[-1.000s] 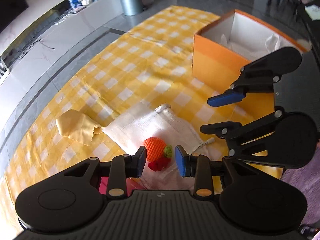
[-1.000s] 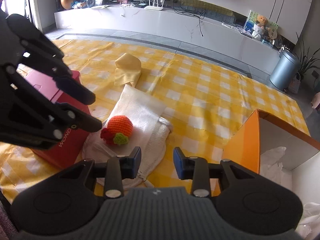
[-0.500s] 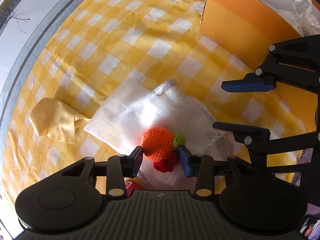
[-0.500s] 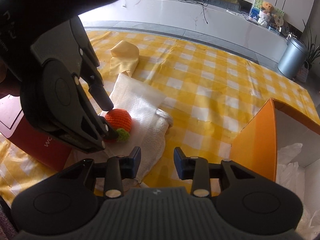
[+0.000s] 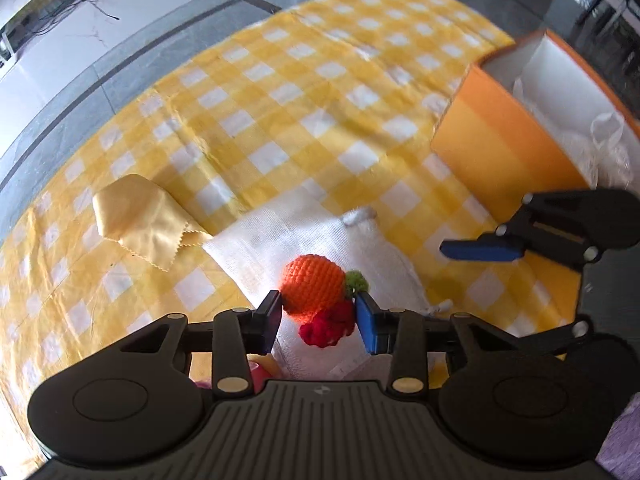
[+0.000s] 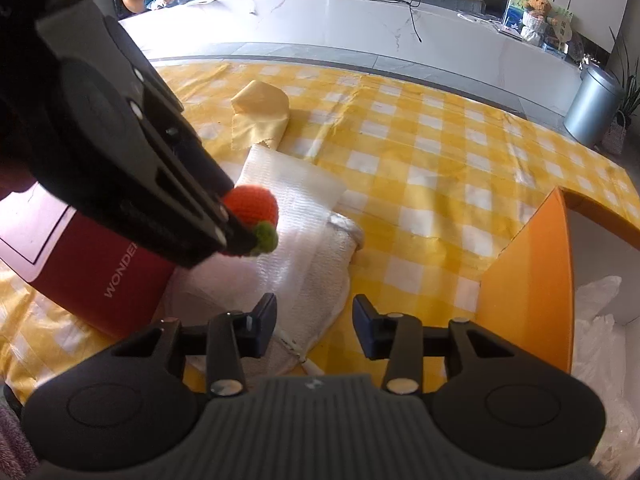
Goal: Organize soft objects
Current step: 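Grasp the crocheted strawberry with the left tool while the right tool grasps the bubble-wrap pouch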
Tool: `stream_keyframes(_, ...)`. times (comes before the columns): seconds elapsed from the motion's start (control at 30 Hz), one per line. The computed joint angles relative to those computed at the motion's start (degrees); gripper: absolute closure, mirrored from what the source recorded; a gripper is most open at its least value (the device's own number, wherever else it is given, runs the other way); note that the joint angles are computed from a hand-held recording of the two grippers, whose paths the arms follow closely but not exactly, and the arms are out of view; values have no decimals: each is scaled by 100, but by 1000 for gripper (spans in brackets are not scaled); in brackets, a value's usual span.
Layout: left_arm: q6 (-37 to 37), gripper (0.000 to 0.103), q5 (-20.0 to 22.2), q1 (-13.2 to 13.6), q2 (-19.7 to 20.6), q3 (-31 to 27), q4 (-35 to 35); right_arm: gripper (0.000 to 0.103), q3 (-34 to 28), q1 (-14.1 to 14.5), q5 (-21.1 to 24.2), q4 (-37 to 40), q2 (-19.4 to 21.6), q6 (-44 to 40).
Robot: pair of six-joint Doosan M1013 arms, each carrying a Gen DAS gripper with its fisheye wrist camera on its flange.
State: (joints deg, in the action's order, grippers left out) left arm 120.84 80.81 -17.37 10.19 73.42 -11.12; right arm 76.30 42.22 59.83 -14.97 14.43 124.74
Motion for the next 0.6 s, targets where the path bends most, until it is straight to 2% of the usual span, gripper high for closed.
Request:
stream_keyframes(0.07, -351, 58, -262, 200, -134, 29, -319, 47, -26, 7, -62, 38, 46, 12)
stream_keyframes(0.13, -720, 58, -538, 394, -293, 129, -652, 46, -68, 7, -84, 114, 116, 53)
stream_keyframes(0.37, -1430, 61, -1563, 924, -935, 803, -1575, 35, -141, 58, -272, 53, 304, 621)
stream_keyframes(0.5, -1604, 64, -1983, 1043, -1248, 1189, -1678, 35, -177, 89, -307, -17, 398, 891)
stream_keyframes(0.57, -1697, 75, -2143, 1044, -1375, 1341, -1612, 35, -205, 116, -260, -111, 448, 939)
stream_keyframes(0.6, -1738, 75, -2222, 1043, -1434, 1418, -1571, 35, -211, 134, -253, -193, 468, 958)
